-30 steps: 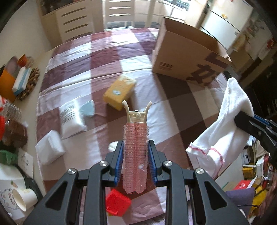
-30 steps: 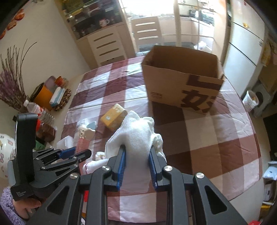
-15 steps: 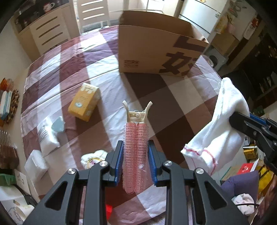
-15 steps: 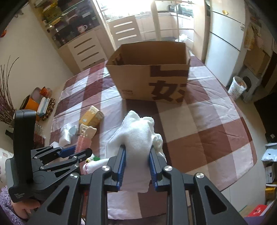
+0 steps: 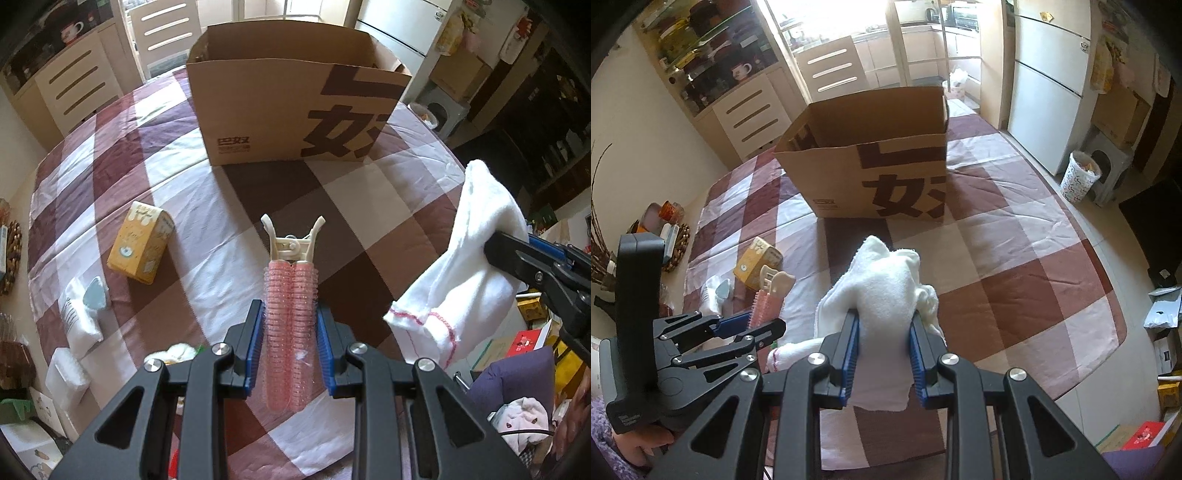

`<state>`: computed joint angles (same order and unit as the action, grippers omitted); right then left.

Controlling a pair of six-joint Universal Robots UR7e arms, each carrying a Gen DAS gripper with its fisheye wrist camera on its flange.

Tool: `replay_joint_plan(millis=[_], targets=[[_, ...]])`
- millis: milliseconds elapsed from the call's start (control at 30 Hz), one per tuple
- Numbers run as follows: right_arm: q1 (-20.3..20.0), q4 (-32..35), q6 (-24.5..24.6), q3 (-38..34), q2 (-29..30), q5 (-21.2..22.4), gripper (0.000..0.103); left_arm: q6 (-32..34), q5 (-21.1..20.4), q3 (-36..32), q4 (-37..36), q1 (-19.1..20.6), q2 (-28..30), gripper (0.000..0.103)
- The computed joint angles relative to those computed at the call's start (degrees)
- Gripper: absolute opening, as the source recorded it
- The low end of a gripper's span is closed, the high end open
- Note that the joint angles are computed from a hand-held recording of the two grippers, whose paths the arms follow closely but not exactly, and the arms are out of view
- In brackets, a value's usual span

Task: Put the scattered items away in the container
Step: 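Lift the towel and pink roller clip and carry them toward the cardboard box, then carry the towel in the right tool and roller clip in the left tool into the box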

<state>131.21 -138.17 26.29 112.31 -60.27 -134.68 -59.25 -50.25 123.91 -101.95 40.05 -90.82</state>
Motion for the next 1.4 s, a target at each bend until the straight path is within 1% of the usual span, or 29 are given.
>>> replay_joint_plan(millis=[200, 400, 633, 833, 967, 1133, 1267, 1400], targets=[[-1.42, 0.17, -0.69, -0.24, -0.27, -0.25, 0.025, 3.27, -0.58, -0.93, -4.03, 1.98, 2.29, 0.027], [-3.09, -0.28, -2.6, -1.26, 0.34, -0.05, 0.025, 6.08, -0.5, -2.3, -7.29, 4.04, 4.4, 0.027], [-5.05, -0.94, -5.36, -3.27, 2.01, 0.75, 0.025, 8.78, -0.06, -4.18, -9.57, 6.33, 6.56, 0.027], [-5.87, -2.09, -8.12, -5.57, 3.32, 1.5, 0.025, 10.56, 0.73, -6.08, -10.33, 7.3, 7.29, 0.027], [-5.58, -3.13, -10.35, -8.38, 4.04, 2.07, 0.025, 12.47, 1.0, -8.02, -11.48, 7.55, 6.92, 0.027], [-4.64, -4.56, -14.53, -13.3, 5.86, 1.71, 0.025, 16.8, 1.19, -12.61, -13.78, 7.89, 7.22, 0.028], [-4.44, -6.63, -18.79, -17.89, 8.32, 1.51, 0.025, 20.6, -0.2, -17.09, -16.63, 9.64, 8.59, 0.028], [-5.17, -8.23, -22.26, -22.5, 11.33, 1.18, 0.025, 24.01, 1.03, -21.93, -18.1, 11.62, 11.38, 0.028]])
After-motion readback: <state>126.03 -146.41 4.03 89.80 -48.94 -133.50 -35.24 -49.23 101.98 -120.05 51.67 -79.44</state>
